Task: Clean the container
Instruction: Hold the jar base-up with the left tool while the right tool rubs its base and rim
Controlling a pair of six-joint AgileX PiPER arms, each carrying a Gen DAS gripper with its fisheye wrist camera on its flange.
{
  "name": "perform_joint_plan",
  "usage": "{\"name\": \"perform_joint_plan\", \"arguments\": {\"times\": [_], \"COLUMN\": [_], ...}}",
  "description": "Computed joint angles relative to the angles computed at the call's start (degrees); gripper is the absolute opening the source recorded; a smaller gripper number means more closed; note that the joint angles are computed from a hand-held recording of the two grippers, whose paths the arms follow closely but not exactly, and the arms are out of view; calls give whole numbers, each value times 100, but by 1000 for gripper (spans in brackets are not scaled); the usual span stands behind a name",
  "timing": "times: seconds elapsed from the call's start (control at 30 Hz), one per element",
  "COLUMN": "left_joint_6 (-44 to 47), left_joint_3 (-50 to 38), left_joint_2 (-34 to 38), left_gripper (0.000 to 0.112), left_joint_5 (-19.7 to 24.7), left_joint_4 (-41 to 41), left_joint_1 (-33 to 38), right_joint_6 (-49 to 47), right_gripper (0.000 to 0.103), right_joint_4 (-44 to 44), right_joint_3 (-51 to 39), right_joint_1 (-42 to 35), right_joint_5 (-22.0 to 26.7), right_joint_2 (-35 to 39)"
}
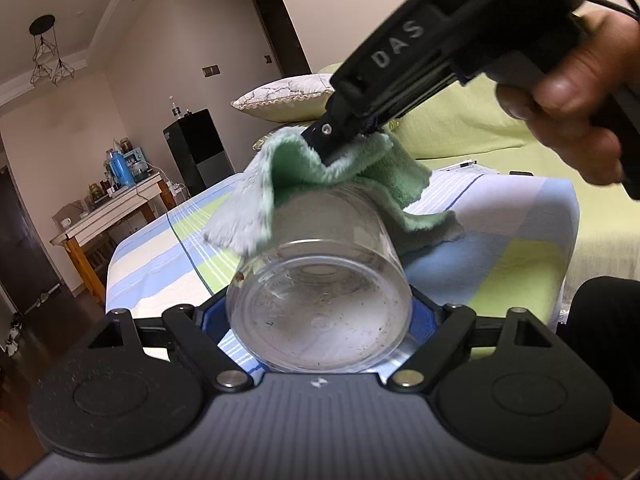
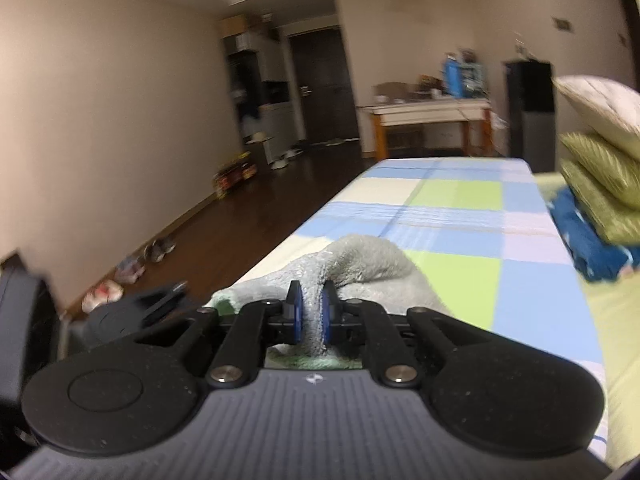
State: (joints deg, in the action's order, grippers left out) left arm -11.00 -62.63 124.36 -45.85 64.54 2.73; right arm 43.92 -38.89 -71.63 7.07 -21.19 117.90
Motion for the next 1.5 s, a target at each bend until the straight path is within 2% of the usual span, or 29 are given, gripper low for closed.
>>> {"name": "perform_joint_plan", "arguments": {"times": [0.17, 0.23, 0.4, 0.53, 0.63, 0.77, 0.87, 1.07, 1.13, 1.27, 1.37, 1.5], "left_joint_6": [-19, -404, -391, -366, -406, -639, -1632, -3883, -4190, -4450, -4130, -3477], "left_joint_3": [-186, -697, -718, -712, -729, -785, -1004, -1666, -1841, -2084, -1985, -1644], "left_joint_2": [38, 191, 202, 190, 191, 200, 261, 517, 595, 756, 735, 592], "left_gripper": [85, 85, 85, 85, 85, 85, 86, 88, 88, 86, 85, 85], "left_joint_5": [200, 459, 505, 528, 539, 556, 512, -35, -82, -230, -197, -93], "left_joint_4": [-155, -5, -91, -135, -128, -37, 543, 1684, 1890, 2092, 1943, 1622], "left_joint_1": [-235, -408, -482, -523, -540, -553, -461, -178, -146, -57, -51, -100], "right_joint_6": [-216, -108, 178, 26, -419, 175, -316, -480, -434, -416, -451, -888], "right_gripper": [8, 8, 8, 7, 6, 6, 6, 6, 6, 6, 6, 8], "right_joint_4": [147, -91, -738, -677, -59, -352, 40, 256, 247, 300, 352, 667], "right_joint_3": [115, 234, 465, 417, 310, 208, 288, 509, 563, 709, 767, 735], "right_joint_1": [76, 141, 321, 341, 249, 20, 75, 4, -36, -88, -95, 75], "right_joint_5": [9, -100, -305, -264, -109, -217, -213, -411, -478, -580, -577, -285], "right_joint_2": [-72, -139, -307, -279, -208, -122, -138, -190, -201, -250, -288, -368]}}
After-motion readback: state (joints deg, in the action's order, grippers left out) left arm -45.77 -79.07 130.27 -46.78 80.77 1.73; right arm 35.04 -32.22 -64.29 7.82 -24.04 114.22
